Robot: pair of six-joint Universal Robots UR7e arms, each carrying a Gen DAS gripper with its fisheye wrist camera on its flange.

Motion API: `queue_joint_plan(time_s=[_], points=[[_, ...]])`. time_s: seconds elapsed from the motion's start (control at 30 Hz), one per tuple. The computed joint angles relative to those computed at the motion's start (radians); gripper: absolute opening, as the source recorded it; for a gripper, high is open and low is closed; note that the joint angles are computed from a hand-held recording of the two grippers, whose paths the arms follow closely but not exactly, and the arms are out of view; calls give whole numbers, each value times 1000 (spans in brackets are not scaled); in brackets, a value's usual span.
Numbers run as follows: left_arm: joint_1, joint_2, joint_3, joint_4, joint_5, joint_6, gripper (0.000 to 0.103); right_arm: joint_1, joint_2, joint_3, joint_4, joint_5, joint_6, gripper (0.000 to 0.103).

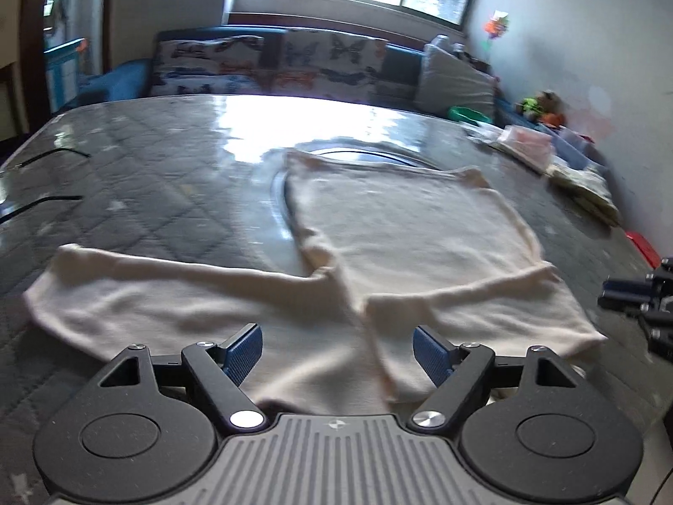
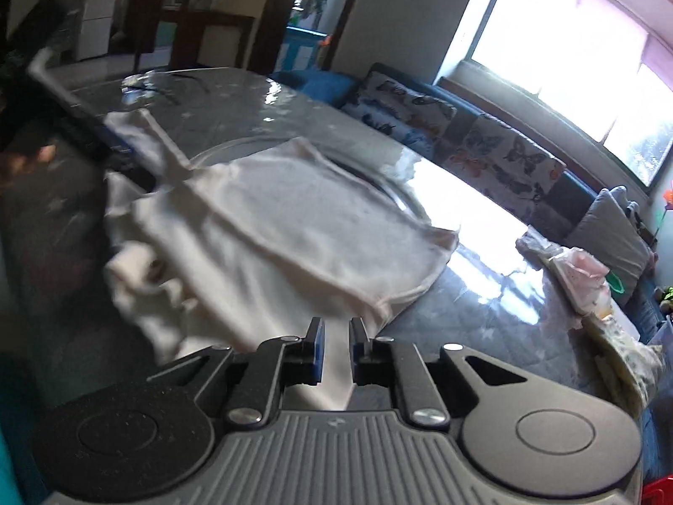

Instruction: Fold clothes

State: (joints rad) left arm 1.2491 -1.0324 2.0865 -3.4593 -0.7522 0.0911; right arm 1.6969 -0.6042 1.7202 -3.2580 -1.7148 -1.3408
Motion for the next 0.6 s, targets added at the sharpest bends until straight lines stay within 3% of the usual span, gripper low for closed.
queue_joint_plan(time_s=[0.07,0.43,0.6], points=[[7,-5,0,-4,24,-4,81,1,33,-63,46,-4,-5,20],[52,-15,-7,4,32,-7,81,12,125,-343,457,-35,-63,20],[52,-2,-19,5,52,10,82,11,160,-478,691,-70,-19,20]])
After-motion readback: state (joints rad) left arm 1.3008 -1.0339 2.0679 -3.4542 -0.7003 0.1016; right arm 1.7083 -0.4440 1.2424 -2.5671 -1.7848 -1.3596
